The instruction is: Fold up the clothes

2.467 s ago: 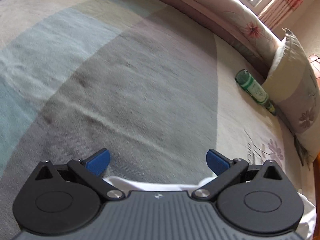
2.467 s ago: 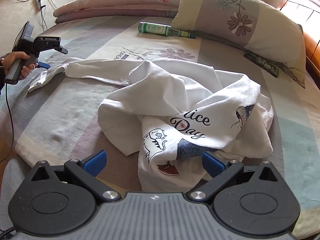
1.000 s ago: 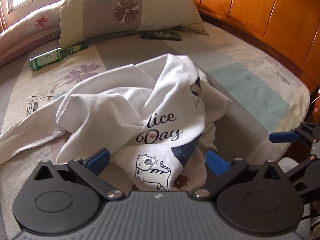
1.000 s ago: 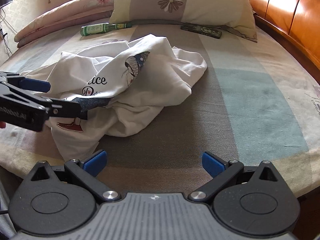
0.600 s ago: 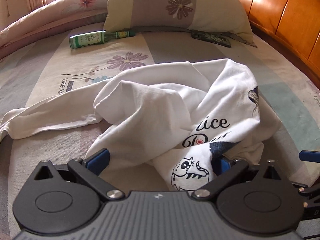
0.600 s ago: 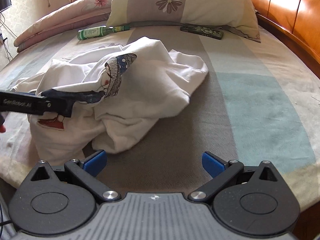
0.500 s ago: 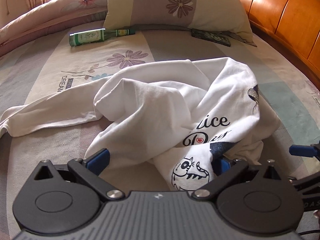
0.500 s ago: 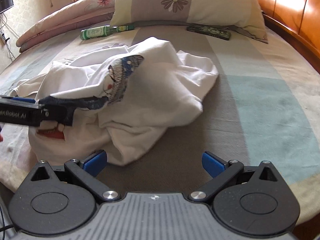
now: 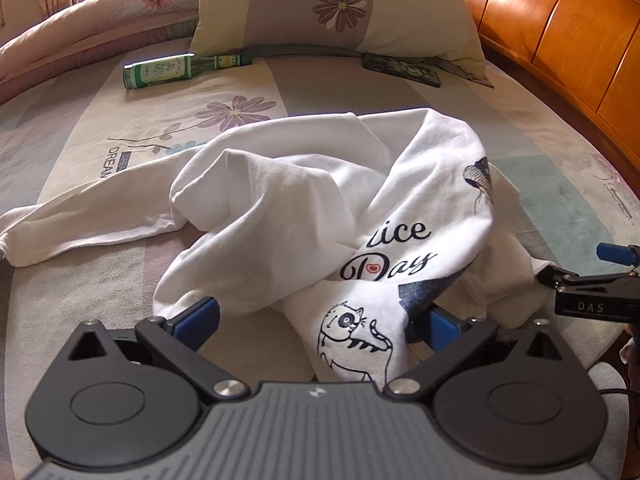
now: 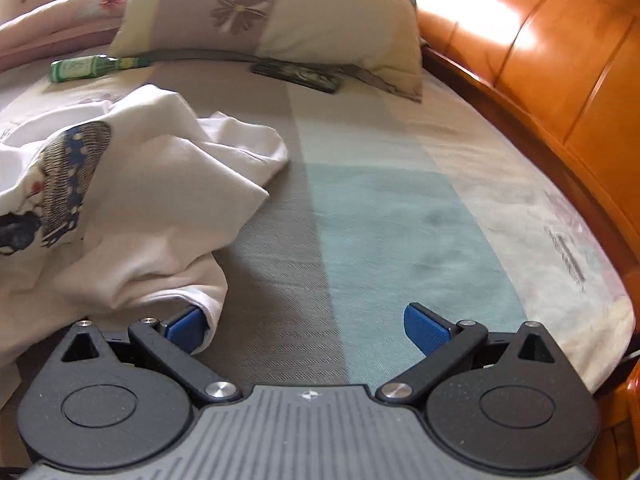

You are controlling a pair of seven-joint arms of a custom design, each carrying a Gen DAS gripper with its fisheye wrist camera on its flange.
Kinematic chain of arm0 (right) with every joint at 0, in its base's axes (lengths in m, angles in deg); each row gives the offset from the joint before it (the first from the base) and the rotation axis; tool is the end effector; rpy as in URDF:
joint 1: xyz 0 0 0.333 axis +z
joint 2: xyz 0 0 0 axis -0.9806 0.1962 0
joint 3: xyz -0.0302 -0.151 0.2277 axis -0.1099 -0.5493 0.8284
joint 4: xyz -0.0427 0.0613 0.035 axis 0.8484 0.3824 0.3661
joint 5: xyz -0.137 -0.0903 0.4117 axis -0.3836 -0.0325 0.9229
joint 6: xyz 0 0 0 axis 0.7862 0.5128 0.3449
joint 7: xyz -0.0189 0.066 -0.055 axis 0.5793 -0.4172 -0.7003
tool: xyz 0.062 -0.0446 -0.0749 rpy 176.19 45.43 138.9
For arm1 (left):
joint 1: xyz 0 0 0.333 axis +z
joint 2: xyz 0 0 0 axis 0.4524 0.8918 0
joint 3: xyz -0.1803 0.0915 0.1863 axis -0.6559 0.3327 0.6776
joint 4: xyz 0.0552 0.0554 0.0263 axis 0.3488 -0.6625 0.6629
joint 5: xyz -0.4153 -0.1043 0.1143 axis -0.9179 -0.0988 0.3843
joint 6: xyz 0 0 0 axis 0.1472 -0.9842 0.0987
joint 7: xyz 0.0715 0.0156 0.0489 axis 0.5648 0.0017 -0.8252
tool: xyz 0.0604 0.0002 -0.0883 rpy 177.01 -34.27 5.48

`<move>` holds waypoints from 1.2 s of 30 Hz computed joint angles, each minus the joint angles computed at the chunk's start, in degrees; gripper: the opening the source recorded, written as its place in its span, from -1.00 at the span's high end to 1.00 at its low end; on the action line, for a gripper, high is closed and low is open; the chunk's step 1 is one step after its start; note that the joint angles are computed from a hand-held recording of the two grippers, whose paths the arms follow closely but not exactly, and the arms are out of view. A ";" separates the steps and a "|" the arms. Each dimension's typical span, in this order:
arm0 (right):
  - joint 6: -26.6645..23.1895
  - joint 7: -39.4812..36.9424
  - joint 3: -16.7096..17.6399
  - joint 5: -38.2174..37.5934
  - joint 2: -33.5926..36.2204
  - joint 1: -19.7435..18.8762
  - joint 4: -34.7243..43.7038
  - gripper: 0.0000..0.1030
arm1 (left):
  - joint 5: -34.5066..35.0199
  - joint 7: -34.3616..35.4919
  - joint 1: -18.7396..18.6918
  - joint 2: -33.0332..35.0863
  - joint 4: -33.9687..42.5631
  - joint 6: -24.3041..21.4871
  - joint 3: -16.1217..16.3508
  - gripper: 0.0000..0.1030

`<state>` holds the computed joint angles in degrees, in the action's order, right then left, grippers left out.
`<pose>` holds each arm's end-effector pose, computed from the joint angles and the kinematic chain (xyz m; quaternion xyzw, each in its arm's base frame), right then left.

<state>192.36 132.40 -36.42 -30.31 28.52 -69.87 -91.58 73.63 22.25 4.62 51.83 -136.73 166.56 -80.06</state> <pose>0.5869 0.1570 0.4374 -0.7361 0.5721 -0.2762 0.2338 0.5369 -0.4018 0.4971 -0.7058 0.6291 -0.2383 0.2221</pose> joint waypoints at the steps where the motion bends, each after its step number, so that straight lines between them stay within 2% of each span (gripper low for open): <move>1: 0.31 -3.27 -0.74 4.54 -0.14 0.71 -0.36 -1.00 | 0.11 0.20 -0.10 0.08 0.23 -0.14 -0.07 -0.99; 5: 4.03 -13.46 -1.88 13.69 0.79 2.79 -0.94 -1.00 | 0.52 -0.09 -0.52 0.58 1.20 -0.88 -0.18 -0.99; 8: 2.91 -6.17 -0.59 5.07 1.74 0.18 0.49 -1.00 | -0.26 0.95 -0.65 0.33 1.20 -1.00 -0.29 -0.99; 11: 4.02 -6.25 -2.63 6.28 1.42 -0.26 0.65 -1.00 | 0.00 1.13 -0.84 0.28 1.41 -1.62 -0.33 -0.99; 15: 2.68 8.05 -2.15 -10.65 2.11 -5.21 2.92 -1.00 | 0.03 1.73 -1.02 1.00 2.23 -1.30 -0.36 -0.99; 18: 1.14 13.49 -3.53 -16.90 3.25 -6.48 4.68 -1.00 | -0.03 2.30 -1.22 1.73 2.98 -0.85 -0.30 -0.99; 28: 0.12 19.68 -8.45 -28.21 9.12 -6.29 12.02 -1.00 | 0.09 3.15 -2.23 3.99 5.87 -3.22 0.18 -0.99; 33: -1.71 28.56 -10.93 -37.16 10.96 -4.98 16.12 -1.00 | 0.05 3.15 -2.42 4.61 6.74 -3.91 0.40 -0.99; 35: -0.35 32.08 -11.30 -38.72 10.14 -5.11 15.60 -1.00 | -0.26 3.19 -2.45 4.97 7.10 -3.95 0.46 -0.99; 36: 0.73 30.41 -11.03 -37.05 9.85 -5.42 14.99 -1.00 | -0.47 3.27 -2.47 5.18 7.30 -3.96 0.48 -0.99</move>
<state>193.09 162.81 -47.45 -67.36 38.37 -75.30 -76.59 73.16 25.52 2.15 57.01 -129.43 162.60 -79.58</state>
